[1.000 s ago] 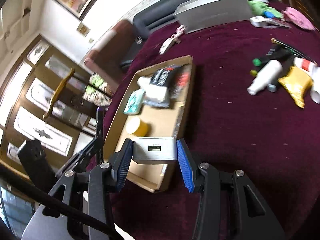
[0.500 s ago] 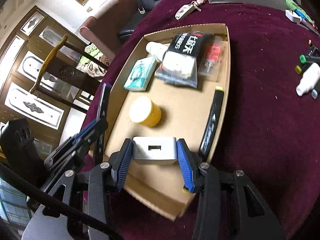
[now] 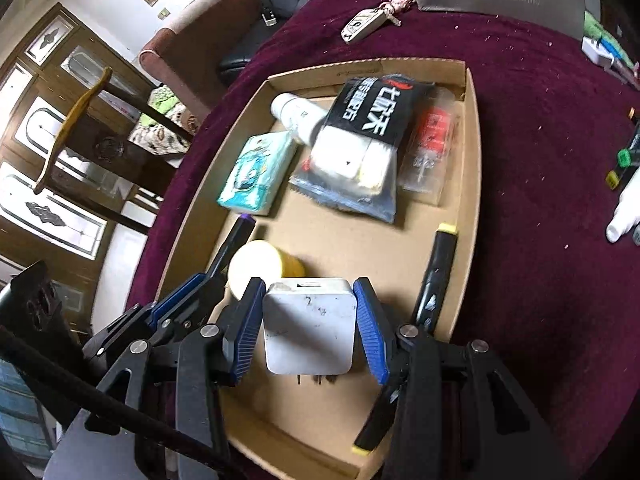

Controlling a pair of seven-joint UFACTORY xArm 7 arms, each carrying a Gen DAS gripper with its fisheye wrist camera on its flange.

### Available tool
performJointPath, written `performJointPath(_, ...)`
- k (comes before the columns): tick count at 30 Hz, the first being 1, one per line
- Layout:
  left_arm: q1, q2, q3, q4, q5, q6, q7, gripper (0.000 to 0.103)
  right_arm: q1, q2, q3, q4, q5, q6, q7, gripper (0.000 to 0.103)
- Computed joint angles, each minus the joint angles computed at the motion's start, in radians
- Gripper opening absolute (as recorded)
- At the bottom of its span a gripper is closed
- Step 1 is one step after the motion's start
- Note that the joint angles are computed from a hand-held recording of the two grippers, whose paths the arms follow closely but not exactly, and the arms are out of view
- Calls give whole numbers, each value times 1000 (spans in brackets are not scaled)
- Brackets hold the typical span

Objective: Organize objects
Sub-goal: 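Carry the marker and adapter into the tray and open both grippers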

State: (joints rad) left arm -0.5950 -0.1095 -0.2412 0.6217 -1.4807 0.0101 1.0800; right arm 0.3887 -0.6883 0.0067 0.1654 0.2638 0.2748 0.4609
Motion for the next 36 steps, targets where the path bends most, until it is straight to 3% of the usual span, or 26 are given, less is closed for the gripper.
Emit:
performJointPath(5, 2, 5, -1, 7, -10, -11, 13, 12, -23, 26, 15, 8, -19, -3, 9, 44)
performJointPath(14, 32, -15, -16, 15, -131, -13, 111, 14, -31, 56, 27, 9, -31, -27, 41, 44)
performJointPath(22, 41, -48, -49, 2, -128, -38, 98, 33, -27, 12, 40, -15, -38, -79, 72, 46)
performJointPath(29, -6, -106, -41, -45, 13, -84, -50, 34, -49, -111, 72, -54, -84, -74, 132, 47)
performJointPath(32, 10, -145, -76, -85, 147, -97, -194, 36, -50, -197, 64, -87, -91, -51, 153, 47)
performJointPath(36, 123, -213, -216, -136, 328, -86, -395, 38, -72, -362, 64, -142, -106, 27, 182, 50)
